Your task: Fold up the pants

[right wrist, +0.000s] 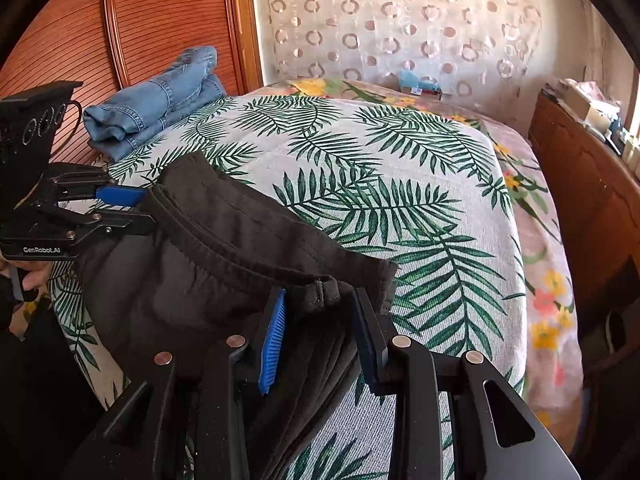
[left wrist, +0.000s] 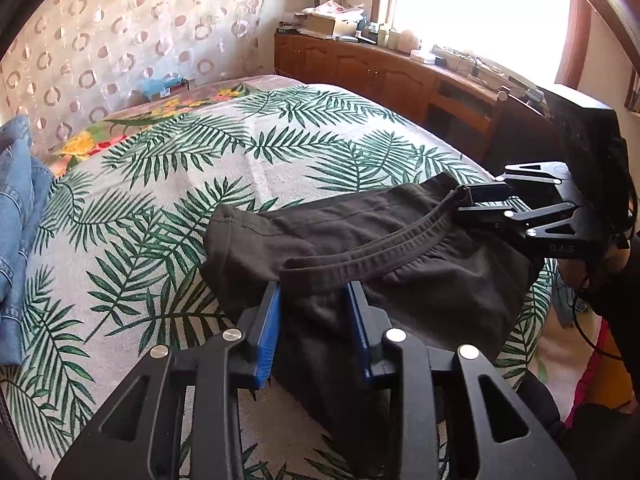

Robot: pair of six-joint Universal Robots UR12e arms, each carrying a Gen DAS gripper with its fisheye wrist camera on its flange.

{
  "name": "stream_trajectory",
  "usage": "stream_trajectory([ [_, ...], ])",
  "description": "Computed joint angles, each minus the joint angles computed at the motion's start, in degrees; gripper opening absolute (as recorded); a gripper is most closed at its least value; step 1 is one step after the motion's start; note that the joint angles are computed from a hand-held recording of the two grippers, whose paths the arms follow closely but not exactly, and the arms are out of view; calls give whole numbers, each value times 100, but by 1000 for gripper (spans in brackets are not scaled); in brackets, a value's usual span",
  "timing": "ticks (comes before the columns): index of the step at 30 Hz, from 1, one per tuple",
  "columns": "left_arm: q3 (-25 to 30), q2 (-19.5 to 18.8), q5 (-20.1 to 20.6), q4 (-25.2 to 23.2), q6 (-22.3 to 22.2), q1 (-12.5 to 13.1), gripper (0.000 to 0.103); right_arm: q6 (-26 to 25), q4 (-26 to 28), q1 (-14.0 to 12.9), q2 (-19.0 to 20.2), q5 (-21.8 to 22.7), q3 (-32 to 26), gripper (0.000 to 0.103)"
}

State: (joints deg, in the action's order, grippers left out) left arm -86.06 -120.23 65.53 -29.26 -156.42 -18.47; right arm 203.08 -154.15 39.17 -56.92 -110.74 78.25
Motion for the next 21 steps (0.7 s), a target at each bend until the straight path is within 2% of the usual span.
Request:
stream_trajectory([
  [1,17,-15,-17,-43,-20,5,34,19,-48,0,-18,19,37,34],
  [3,22,-23,-28,-40,-24,5,31,30,-107,5,-19,9,59,22],
  [6,-23,18,-107,-24,46,12,18,-6,-197,47,-37,-129,99,12],
  [11,-213,186,-314,250,32,39,11,46,-316,223,-62,-559,89,11],
  [17,-366,364,-707,869,-191,102,10,-194,-680,380,-129,-978,111,11],
  [21,-263,308,-466,1133,-259,63,10,-314,-786,402,-113,-1240,50,11],
])
